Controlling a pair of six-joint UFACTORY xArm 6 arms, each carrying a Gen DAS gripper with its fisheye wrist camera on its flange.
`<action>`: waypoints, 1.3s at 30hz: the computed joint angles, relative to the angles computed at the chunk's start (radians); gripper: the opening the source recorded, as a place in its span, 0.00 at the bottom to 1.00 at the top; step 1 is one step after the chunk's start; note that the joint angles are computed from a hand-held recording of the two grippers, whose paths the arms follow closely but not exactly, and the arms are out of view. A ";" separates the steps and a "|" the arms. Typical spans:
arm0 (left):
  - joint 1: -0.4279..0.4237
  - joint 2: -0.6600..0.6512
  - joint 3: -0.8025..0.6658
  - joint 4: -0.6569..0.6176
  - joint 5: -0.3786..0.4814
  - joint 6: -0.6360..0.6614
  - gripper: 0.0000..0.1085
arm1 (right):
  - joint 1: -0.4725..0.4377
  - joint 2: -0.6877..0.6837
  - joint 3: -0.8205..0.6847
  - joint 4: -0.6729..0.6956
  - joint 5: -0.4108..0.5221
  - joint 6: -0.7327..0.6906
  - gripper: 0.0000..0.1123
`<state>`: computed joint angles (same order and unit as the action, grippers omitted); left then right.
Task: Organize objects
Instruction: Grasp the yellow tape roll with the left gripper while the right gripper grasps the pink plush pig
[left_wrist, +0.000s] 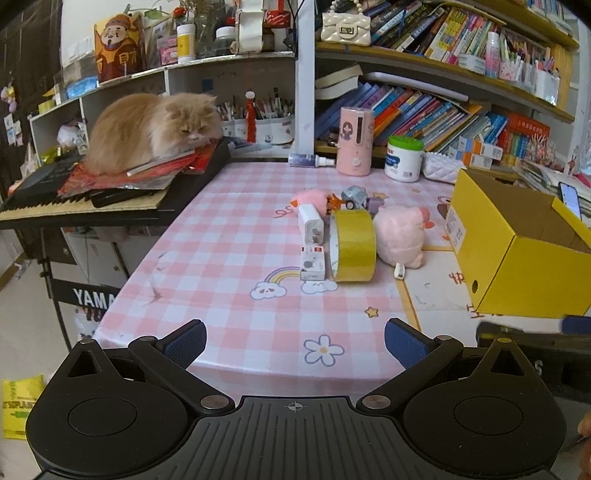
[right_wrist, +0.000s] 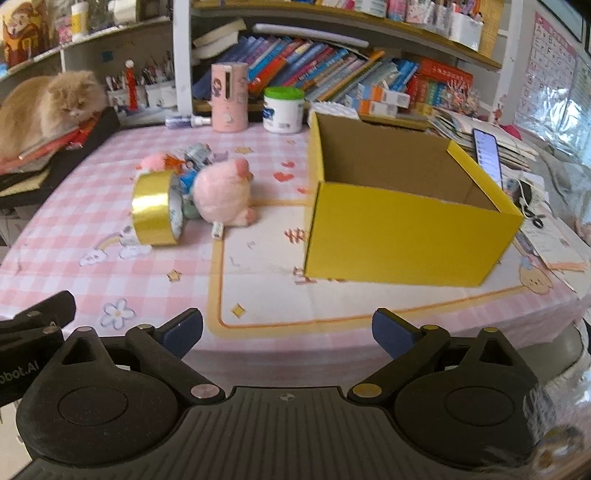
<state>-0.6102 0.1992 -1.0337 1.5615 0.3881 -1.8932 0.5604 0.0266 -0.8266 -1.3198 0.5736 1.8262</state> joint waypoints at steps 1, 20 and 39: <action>0.003 0.005 -0.005 -0.002 -0.005 0.007 0.95 | -0.006 0.002 -0.003 -0.028 -0.014 0.020 0.78; 0.046 0.181 -0.210 -0.061 -0.041 0.096 0.95 | -0.148 0.173 -0.238 -0.262 -0.237 0.045 0.58; 0.031 0.548 -0.660 -0.460 0.002 0.567 0.75 | -0.279 0.472 -0.552 0.493 -0.439 -0.854 0.60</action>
